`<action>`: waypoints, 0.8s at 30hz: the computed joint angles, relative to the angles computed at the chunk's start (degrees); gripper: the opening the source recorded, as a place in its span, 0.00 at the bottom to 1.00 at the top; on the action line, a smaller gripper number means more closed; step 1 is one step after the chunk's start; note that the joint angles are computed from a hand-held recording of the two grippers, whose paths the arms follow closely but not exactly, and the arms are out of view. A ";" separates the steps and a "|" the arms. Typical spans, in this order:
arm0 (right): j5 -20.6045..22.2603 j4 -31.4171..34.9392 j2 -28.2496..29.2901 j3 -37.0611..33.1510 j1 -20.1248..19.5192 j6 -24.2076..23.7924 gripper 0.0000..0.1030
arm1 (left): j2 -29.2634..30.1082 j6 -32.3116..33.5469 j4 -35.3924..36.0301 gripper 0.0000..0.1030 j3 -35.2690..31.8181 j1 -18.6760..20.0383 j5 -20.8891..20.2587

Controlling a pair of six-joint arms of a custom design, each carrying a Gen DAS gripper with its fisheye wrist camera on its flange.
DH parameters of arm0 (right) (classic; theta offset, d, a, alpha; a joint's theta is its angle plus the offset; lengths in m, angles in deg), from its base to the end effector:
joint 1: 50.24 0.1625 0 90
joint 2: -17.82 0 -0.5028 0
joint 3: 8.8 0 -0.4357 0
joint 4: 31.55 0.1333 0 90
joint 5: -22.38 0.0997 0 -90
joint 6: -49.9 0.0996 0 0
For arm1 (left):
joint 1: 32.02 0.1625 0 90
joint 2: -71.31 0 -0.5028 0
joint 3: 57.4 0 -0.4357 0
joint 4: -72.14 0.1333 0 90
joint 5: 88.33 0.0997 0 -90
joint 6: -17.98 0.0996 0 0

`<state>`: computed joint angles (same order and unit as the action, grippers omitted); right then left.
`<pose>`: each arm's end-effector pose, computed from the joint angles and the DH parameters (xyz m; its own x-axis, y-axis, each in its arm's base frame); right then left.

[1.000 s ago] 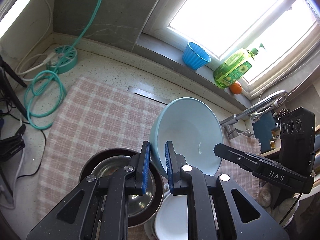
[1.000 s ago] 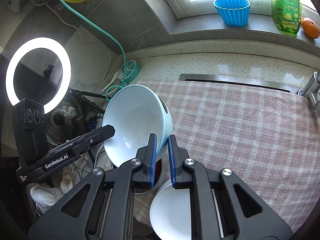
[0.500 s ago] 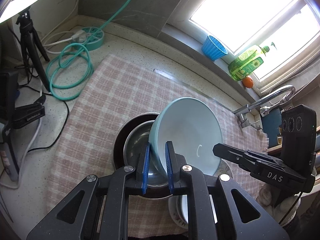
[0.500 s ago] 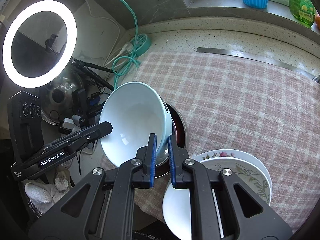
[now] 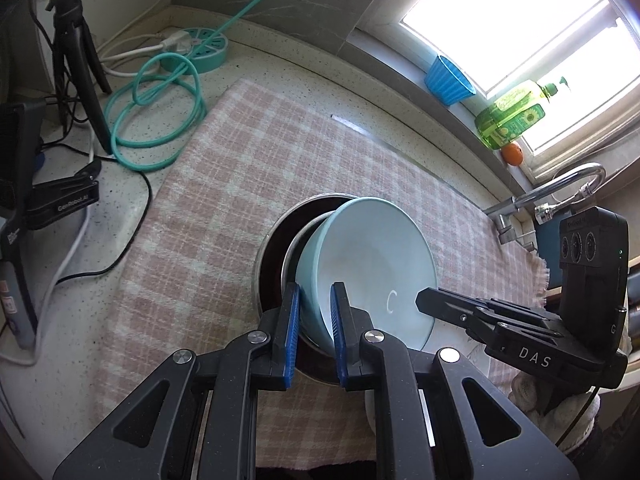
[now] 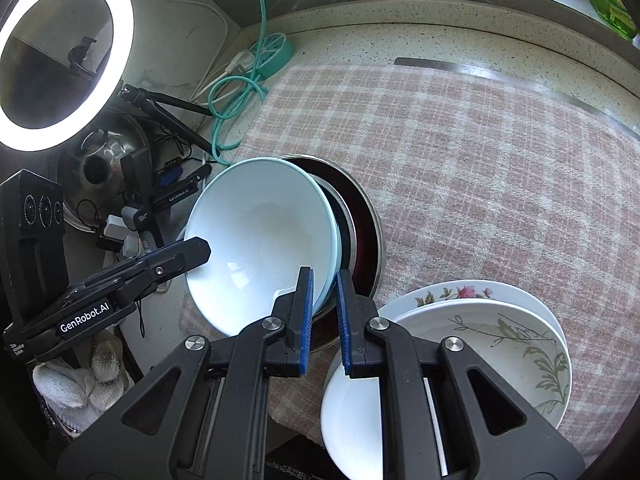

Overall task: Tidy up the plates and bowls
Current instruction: 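Lift the pale blue bowl and carry it over the nested steel bowls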

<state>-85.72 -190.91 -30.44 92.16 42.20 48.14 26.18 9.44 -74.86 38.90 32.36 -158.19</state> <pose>0.1330 -0.7164 0.1290 -0.9517 0.0191 0.3063 -0.0700 0.9582 -0.2774 -0.1674 -0.7366 0.0965 -0.9160 0.2371 -0.3237 0.2974 0.9427 -0.1513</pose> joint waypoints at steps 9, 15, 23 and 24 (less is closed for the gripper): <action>-0.60 0.22 0.64 -0.46 0.07 0.12 0.11 | 0.45 -0.34 1.02 0.13 -0.34 0.38 0.18; -0.78 0.95 0.90 -0.78 -0.10 0.00 0.12 | 0.64 -0.44 1.18 0.13 -0.43 0.49 0.21; -0.98 0.47 1.05 -0.72 -0.03 -0.48 0.15 | 0.70 0.02 1.11 0.13 -0.40 0.33 0.63; -1.04 0.45 1.04 -0.70 0.02 -0.60 0.15 | 0.70 0.02 1.17 0.13 -0.38 0.29 0.70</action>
